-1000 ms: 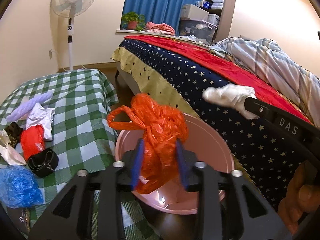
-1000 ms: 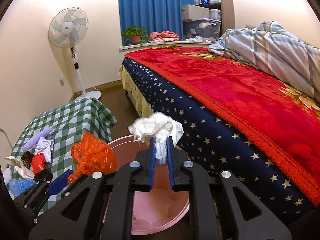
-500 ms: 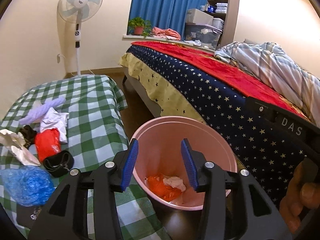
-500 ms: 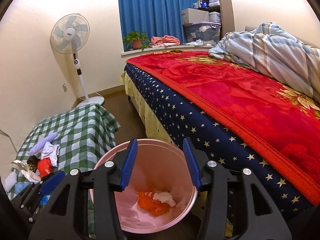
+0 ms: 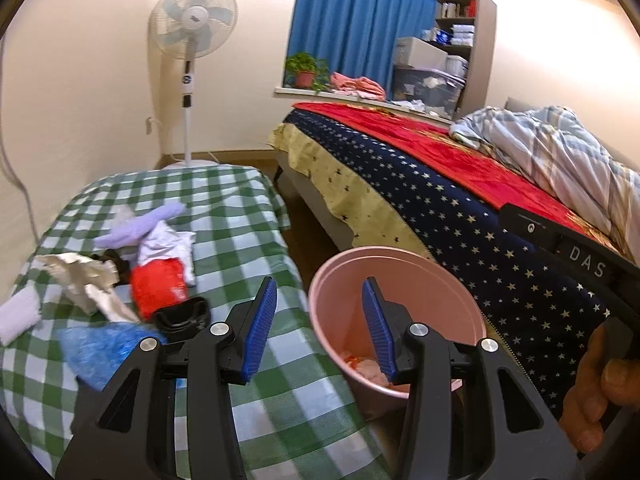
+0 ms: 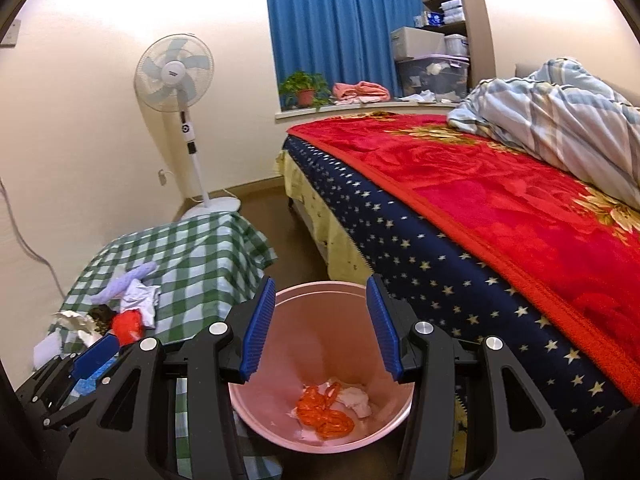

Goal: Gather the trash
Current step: 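Return both tools to the bed and grasp the blue plastic bag with left tool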

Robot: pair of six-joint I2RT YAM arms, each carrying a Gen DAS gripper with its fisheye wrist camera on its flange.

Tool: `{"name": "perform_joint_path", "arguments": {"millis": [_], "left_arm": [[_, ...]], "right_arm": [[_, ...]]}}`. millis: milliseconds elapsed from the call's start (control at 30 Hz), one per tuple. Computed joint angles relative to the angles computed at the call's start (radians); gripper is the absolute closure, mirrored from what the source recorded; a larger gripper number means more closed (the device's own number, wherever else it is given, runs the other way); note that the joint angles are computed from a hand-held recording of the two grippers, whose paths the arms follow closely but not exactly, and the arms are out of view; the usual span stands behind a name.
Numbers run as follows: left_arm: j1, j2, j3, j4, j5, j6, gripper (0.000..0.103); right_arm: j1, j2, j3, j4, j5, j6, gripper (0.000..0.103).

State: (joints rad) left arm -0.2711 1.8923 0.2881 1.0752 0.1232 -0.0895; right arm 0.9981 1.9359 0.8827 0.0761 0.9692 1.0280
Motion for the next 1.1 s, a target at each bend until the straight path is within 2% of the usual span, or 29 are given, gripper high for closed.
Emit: {"name": "perform_joint_path", "arguments": {"millis": [300,467,600,733,800,867,1100], "left_arm": [[0.158,-0.03,-0.058,0.025,0.065,0.019,0.059],[0.271,-0.024,-0.071,0.044,0.069,0.007,0.059],[0.398,0.01,-0.056,0.044,0.077,-0.022,0.059],[0.464,0.07,-0.014,0.016,0.088,-0.038,0.059],[0.478,0.101,-0.003,0.016,0.081,-0.046,0.055],[0.497,0.133,0.015,0.015,0.086,-0.058,0.046],[0.538,0.219,0.101,-0.047,0.129,-0.096,0.045]], "right_arm": [[0.028,0.062,0.077,0.036,-0.033,-0.049,0.055],[0.039,0.109,0.129,0.067,-0.058,-0.083,0.055],[0.039,0.151,0.16,0.12,-0.095,-0.128,0.056],[0.023,0.211,0.211,0.155,-0.164,-0.153,0.056],[0.02,0.244,0.247,0.154,-0.187,-0.166,0.056],[0.014,0.27,0.272,0.166,-0.214,-0.183,0.056],[-0.014,0.358,0.361,0.179,-0.311,-0.21,0.056]]}}
